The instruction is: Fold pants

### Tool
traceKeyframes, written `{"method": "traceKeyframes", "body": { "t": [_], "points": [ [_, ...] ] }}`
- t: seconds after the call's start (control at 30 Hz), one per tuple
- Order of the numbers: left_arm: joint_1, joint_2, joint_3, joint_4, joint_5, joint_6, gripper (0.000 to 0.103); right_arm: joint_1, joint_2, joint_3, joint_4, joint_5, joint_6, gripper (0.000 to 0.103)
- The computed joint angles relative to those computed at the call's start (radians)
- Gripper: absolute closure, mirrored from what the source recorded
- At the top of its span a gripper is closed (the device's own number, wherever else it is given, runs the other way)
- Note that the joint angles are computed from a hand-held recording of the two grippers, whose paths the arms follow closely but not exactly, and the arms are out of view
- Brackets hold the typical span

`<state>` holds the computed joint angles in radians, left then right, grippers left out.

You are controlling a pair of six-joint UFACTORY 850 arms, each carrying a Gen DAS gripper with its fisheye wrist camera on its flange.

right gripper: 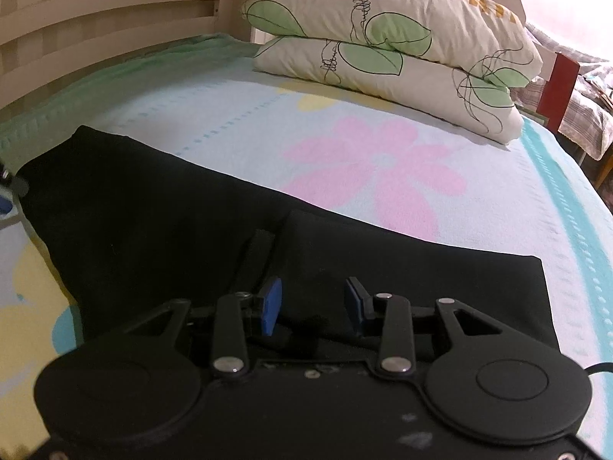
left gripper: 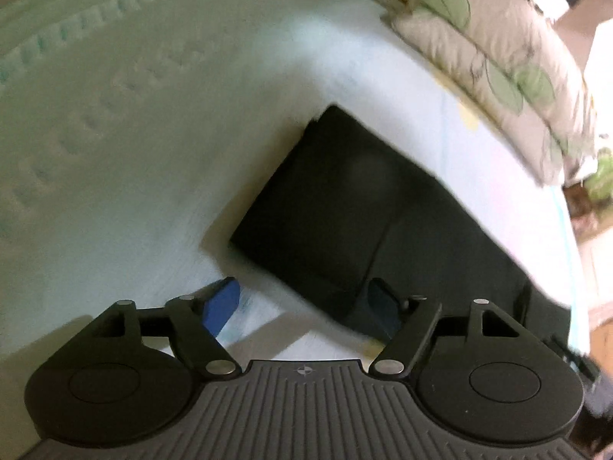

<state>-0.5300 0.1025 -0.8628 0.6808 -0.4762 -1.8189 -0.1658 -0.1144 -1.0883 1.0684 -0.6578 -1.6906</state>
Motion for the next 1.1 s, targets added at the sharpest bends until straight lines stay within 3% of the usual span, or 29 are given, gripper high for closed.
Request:
{"method": "traceKeyframes", "body": {
  "t": [0.13, 0.23, 0.3, 0.37, 0.47, 0.57, 0.73, 0.93, 1.1],
  "points": [
    [0.012, -0.039, -0.026, 0.131, -0.006, -0.196, 0.014, -0.004, -0.002, -0.001, -0.004, -0.003, -0.006, 0.064],
    [0.011, -0.073, -0.053, 0.205, -0.031, -0.319, 0.011, -0.009, -0.006, -0.005, -0.001, -0.003, -0.002, 0.064],
    [-0.005, -0.09, -0.077, 0.184, -0.087, -0.313, 0.018, -0.014, -0.009, -0.008, 0.01, -0.006, -0.003, 0.064],
    [-0.027, -0.126, -0.132, 0.124, -0.21, -0.228, 0.064, -0.022, -0.015, -0.014, 0.024, -0.012, -0.007, 0.064],
    [-0.053, -0.117, -0.142, 0.175, -0.242, -0.224, 0.081, -0.034, -0.026, -0.026, 0.045, -0.024, -0.005, 0.064],
    [-0.07, -0.116, -0.189, 0.185, -0.255, -0.127, 0.085, -0.045, -0.038, -0.035, 0.066, -0.033, 0.002, 0.064],
    [-0.097, -0.19, -0.38, 0.137, -0.307, 0.112, 0.086, -0.063, -0.066, -0.062, 0.056, -0.055, 0.047, 0.064],
    [-0.158, -0.337, -0.645, 0.13, -0.362, 0.302, 0.086, -0.061, -0.124, -0.113, -0.13, -0.033, 0.201, 0.064],
    [-0.228, -0.496, -0.875, 0.131, -0.358, 0.416, 0.086, -0.101, -0.156, -0.159, -0.088, -0.074, 0.233, 0.064]
  ]
}}
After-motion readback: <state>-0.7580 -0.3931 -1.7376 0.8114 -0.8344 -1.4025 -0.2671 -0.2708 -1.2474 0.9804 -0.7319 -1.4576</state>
